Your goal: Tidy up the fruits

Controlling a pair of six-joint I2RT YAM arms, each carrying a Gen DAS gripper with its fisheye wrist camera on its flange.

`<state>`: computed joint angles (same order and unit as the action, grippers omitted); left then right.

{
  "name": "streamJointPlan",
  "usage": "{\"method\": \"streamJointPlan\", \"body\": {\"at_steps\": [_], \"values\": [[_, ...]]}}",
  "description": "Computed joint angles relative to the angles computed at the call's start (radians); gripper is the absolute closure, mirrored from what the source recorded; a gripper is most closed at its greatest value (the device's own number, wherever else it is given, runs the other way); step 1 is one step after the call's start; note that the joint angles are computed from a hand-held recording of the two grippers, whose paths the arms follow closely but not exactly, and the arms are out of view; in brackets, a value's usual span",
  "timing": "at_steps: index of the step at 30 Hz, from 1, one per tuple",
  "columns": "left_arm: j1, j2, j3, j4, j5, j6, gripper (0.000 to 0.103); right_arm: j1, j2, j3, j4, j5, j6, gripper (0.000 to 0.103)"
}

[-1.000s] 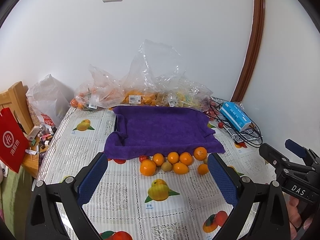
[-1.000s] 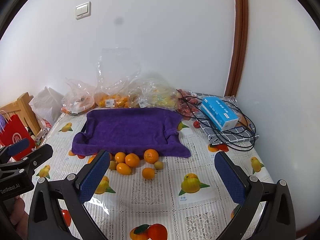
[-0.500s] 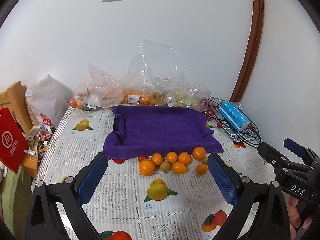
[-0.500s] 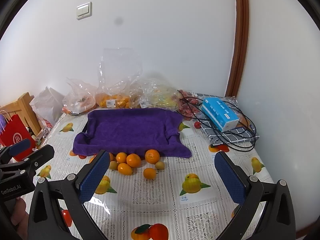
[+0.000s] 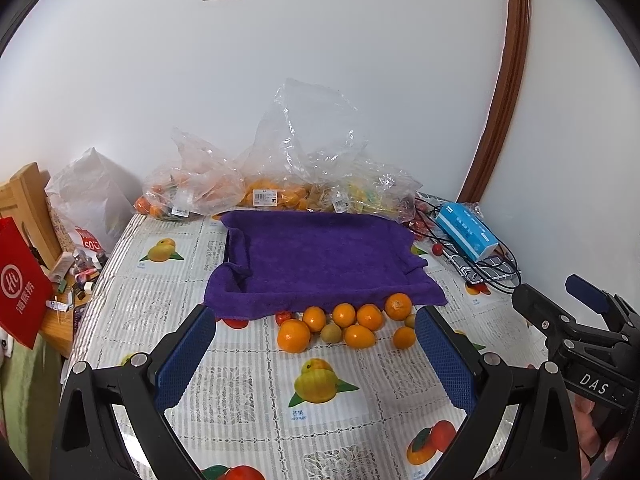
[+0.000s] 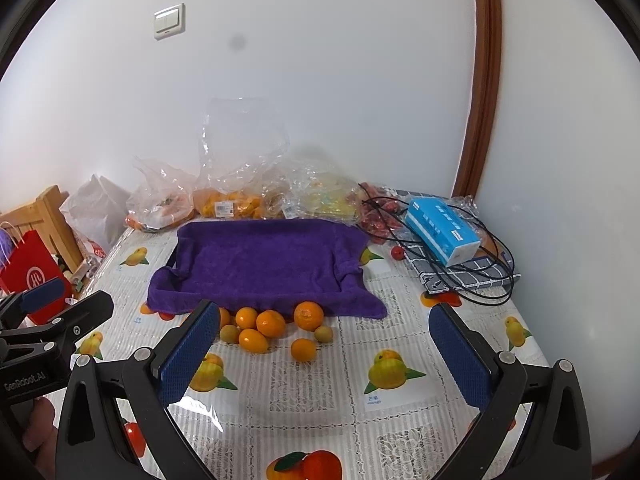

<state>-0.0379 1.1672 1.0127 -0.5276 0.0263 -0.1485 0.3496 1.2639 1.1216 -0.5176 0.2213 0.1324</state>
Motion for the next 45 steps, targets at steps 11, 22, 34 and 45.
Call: {"method": "streamJointPlan", "body": {"at_steps": [11,22,34,45], "values": [[0.061,0.064,0.06,-0.02,0.073,0.021,0.002,0.021,0.062,0.053,-0.01,0.029,0.01,0.0],[0.055,0.091,0.078,-0.038,0.011,0.018,0.002,0.016,0.082,0.061,-0.018,0.034,0.03,0.0],[0.119,0.1,0.07,0.002,0.096,0.04,0.003,0.011,0.1,0.055,0.0,0.004,0.007,0.0],[0.154,0.223,0.011,0.127,0.076,0.041,0.011,-0.044,0.186,-0.028,0.112,-0.063,-0.02,0.002]]}}
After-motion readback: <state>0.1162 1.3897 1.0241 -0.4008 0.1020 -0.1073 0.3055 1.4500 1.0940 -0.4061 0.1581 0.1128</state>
